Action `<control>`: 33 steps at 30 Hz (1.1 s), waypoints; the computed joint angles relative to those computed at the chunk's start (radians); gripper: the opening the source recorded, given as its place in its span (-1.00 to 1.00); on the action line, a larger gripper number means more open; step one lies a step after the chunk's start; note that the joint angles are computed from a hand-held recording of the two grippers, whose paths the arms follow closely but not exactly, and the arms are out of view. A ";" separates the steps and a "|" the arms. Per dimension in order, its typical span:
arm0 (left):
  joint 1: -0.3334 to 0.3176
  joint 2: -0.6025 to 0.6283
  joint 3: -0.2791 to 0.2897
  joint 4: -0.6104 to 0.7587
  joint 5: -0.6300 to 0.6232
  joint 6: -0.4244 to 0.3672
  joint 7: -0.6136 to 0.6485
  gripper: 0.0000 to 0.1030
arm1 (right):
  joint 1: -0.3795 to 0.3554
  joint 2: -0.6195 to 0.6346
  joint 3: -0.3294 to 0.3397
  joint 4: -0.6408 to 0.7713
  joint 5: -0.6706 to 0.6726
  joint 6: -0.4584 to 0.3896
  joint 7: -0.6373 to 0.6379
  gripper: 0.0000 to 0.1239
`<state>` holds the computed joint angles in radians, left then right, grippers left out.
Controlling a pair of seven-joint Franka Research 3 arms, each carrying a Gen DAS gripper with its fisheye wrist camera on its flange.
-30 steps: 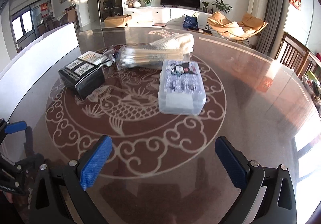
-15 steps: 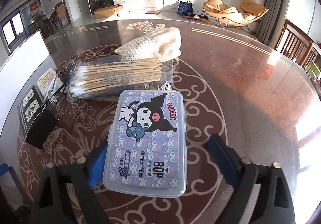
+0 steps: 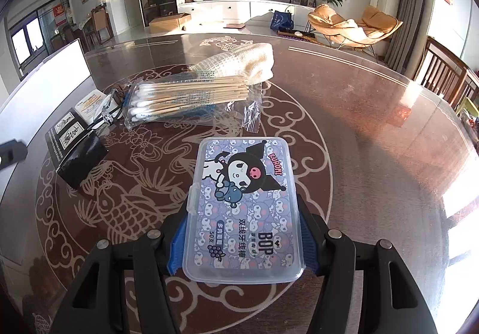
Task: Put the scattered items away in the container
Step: 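Grasp the clear Kuromi floss box with the right tool while the left tool reaches toward the white sunscreen bottle, then grasp and lift the black soap-bar box with the left tool while the right tool holds the floss box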
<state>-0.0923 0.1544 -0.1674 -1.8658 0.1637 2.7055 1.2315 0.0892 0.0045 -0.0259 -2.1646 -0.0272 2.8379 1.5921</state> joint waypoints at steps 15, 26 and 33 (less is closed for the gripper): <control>0.088 0.172 -0.107 0.190 -0.207 -0.206 0.325 1.00 | 0.000 0.001 -0.001 0.002 0.001 0.000 -0.002 -0.01; 0.073 -0.149 -0.097 -0.142 -0.648 -0.298 1.137 1.00 | 0.000 0.000 -0.001 -0.002 0.004 0.002 -0.004 -0.01; -0.021 -0.298 0.000 -0.275 -1.031 -0.316 1.245 1.00 | -0.001 0.000 -0.001 -0.002 0.004 0.002 -0.003 -0.01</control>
<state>-0.1136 -0.1438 -0.1675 -2.1410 -0.8677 2.3893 2.4763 0.0886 0.0041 -0.0265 -2.1668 -0.0234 2.8398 1.5888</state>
